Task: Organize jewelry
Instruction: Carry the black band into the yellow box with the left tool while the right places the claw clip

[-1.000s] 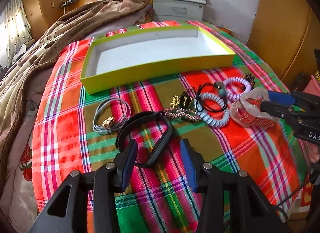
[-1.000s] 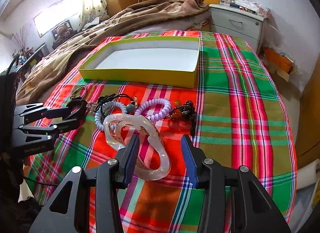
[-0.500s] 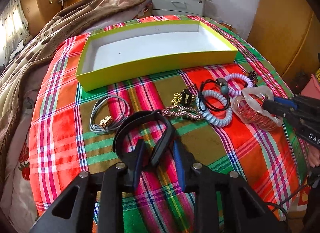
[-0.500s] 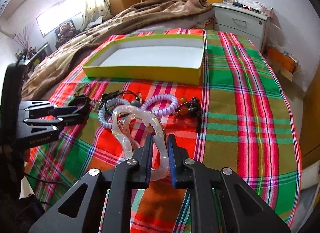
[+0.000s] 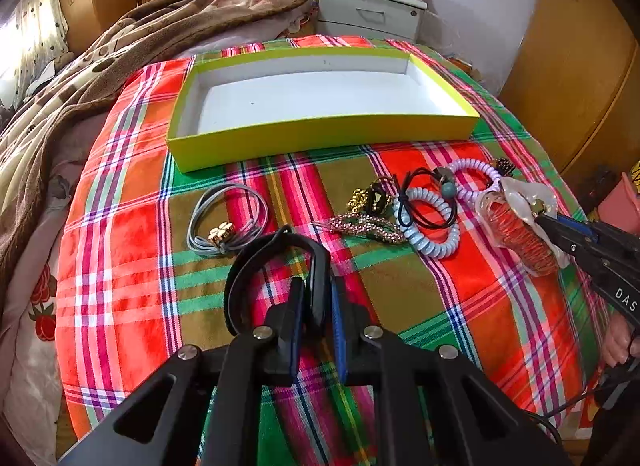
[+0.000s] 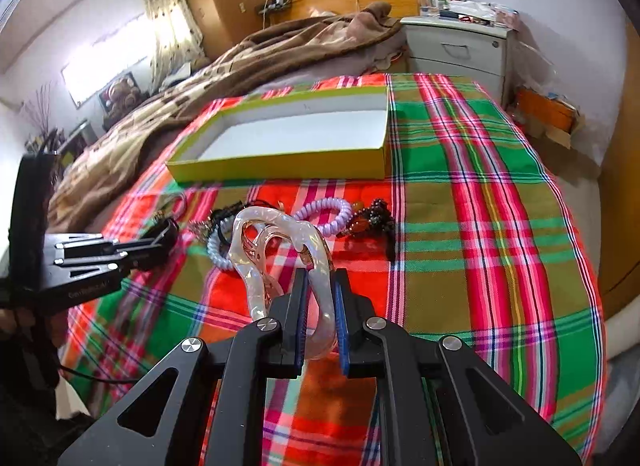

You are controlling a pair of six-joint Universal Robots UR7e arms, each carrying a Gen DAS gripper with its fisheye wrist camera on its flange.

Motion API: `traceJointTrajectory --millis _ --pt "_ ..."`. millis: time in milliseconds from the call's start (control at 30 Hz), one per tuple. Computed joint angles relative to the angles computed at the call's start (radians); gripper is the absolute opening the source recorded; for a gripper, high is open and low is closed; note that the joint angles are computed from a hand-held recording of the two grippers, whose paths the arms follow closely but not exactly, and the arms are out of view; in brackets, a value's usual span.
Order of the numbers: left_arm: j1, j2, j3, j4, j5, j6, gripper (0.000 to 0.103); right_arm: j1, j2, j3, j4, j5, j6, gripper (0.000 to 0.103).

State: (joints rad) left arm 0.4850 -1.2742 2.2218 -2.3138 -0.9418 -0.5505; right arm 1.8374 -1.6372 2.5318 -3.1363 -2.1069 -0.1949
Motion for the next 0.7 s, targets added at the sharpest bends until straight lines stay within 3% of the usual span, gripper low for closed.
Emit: traceJointTrajectory --millis 400,700 --pt "-0.015 -0.051 -0.013 0.022 0.036 -0.027 0.013 0.044 0.028 -0.049 -0.042 -0.008 0.026 0.013" --pt "0.021 -0.038 -0.075 -0.003 0.06 0.008 0.013 0.057 0.101 -0.137 -0.065 -0.049 0.015 0.013"
